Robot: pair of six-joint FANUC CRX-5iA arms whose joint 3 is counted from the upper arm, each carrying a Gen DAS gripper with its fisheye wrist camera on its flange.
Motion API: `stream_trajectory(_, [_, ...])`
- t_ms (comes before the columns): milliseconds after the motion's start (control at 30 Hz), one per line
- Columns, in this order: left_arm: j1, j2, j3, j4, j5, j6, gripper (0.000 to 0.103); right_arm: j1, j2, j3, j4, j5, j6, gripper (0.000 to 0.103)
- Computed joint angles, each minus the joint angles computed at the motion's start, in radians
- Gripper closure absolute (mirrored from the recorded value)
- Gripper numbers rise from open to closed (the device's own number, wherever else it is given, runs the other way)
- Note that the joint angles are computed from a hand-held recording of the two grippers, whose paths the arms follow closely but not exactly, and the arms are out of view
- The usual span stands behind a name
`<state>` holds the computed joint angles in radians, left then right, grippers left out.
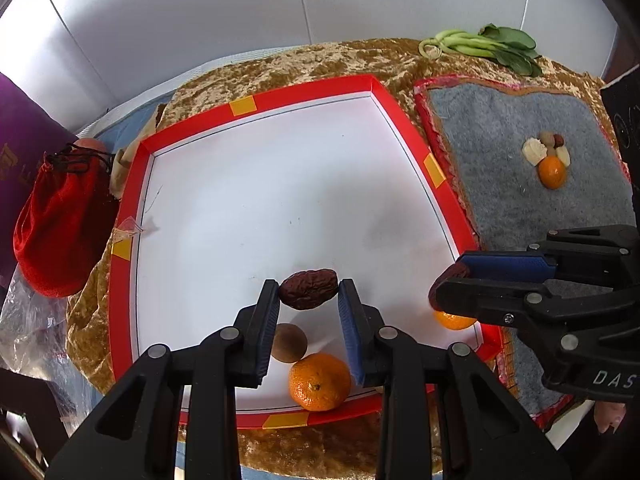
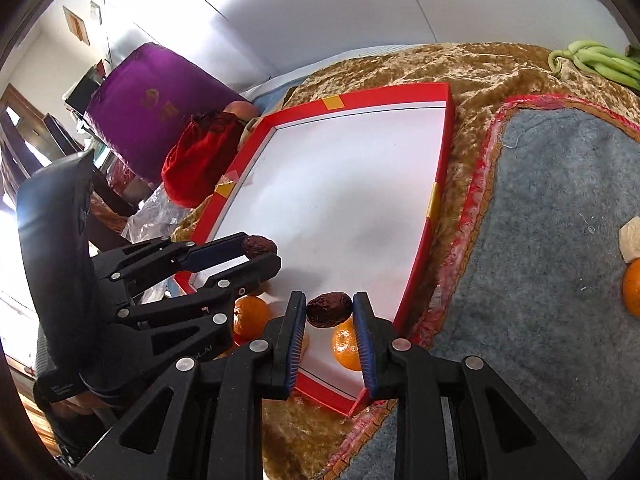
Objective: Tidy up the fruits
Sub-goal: 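Carry both red dates to the white tray and open both tools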
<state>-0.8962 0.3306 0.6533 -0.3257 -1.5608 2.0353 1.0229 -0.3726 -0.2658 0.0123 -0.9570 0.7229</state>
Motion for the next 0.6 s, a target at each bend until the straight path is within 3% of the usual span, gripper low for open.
stream_trajectory(333, [0.003, 0.014, 0.016, -0.001, -0.010, 0.003, 0.075, -0.013, -0.007, 0.005, -0.003, -0.010, -0.005, 0.076])
stream_trajectory(500, [-0.008, 0.030, 0.049, -0.012, 0.005, 0.003, 0.061, -0.034, -0.044, -0.012, 0.023, 0.005, -0.058, 0.076])
stream_trajectory(600, [-0.023, 0.052, 0.088, -0.015, 0.020, -0.011, 0.060, -0.070, -0.075, -0.022, 0.015, 0.007, -0.081, 0.076])
